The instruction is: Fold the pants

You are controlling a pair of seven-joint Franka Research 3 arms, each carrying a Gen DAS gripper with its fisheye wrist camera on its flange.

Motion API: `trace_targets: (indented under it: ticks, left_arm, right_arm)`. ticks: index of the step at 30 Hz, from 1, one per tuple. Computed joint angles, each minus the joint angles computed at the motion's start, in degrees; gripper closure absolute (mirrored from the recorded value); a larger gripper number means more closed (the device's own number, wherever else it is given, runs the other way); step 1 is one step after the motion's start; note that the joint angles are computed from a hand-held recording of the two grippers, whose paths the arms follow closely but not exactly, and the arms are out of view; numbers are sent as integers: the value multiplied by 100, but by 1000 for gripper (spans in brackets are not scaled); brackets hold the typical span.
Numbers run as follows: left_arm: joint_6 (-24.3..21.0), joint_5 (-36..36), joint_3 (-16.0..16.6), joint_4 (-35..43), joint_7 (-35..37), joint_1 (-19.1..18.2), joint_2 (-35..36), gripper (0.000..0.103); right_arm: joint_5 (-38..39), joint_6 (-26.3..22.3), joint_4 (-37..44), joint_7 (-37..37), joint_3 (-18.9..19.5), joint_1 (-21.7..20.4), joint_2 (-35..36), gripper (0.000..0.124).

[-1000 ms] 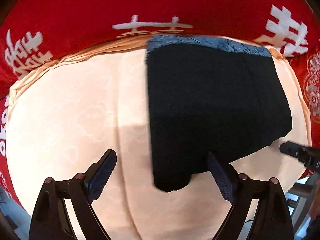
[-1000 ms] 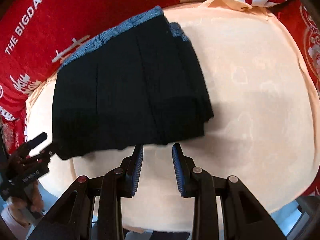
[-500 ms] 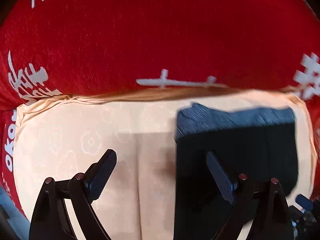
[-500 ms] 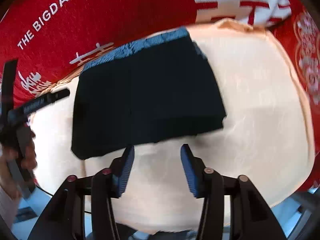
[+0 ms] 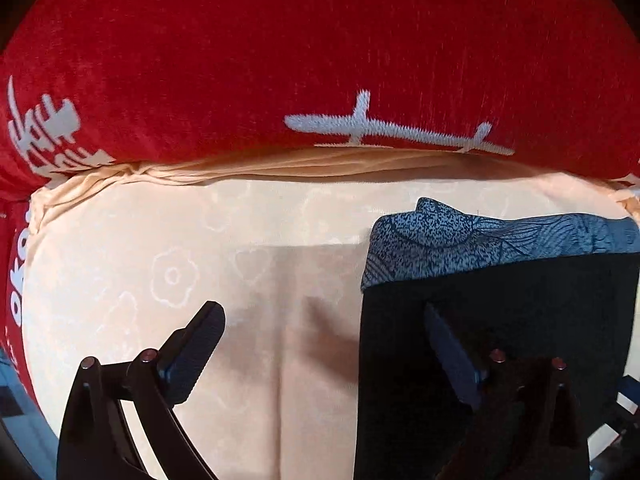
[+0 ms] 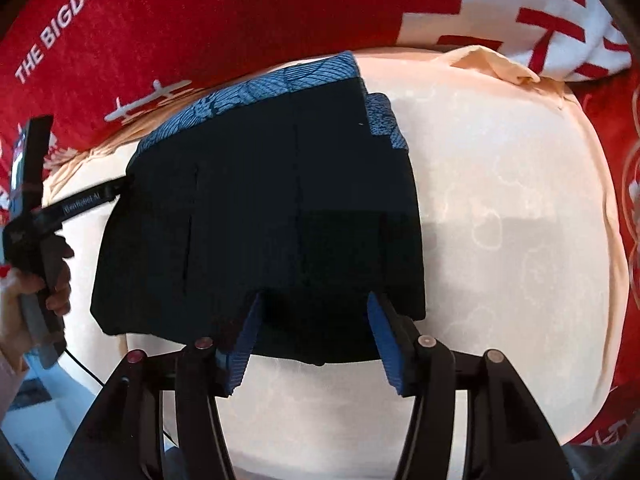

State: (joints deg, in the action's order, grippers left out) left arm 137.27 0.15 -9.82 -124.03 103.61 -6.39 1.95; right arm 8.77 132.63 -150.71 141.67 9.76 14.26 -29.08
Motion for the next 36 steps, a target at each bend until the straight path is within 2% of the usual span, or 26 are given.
trace_targets:
  ticks: [5, 11, 16, 20, 30, 32, 36]
  left_arm:
    - [-241, 64, 44, -88, 124, 18, -263, 3]
    - [-691, -259, 139, -161, 323, 30, -562, 3]
    - [-949, -449, 125, -233, 268, -62, -752, 1]
    - [-1144, -429, 100, -269, 161, -150, -844, 1]
    - [-1488, -480, 60, -214, 32, -265, -838, 1]
    - [-1610, -665, 95, -181, 143, -278, -816, 1]
    - [-1953, -1203, 205, 58, 511, -202, -621, 1]
  right_arm:
    - [152, 18, -50, -193, -99, 26, -78, 65]
    - [420, -32, -308, -120, -151, 15, -521, 64]
    - [557, -148, -393, -250, -207, -10, -704, 58]
    - [663, -143, -440, -438, -257, -26, -752, 58]
    - [897, 105, -742, -782, -381, -171, -1002, 45]
    - [986, 252, -873, -858, -419, -186, -1116, 44]
    - [1196, 701, -1169, -1151, -535, -166, -1302, 35]
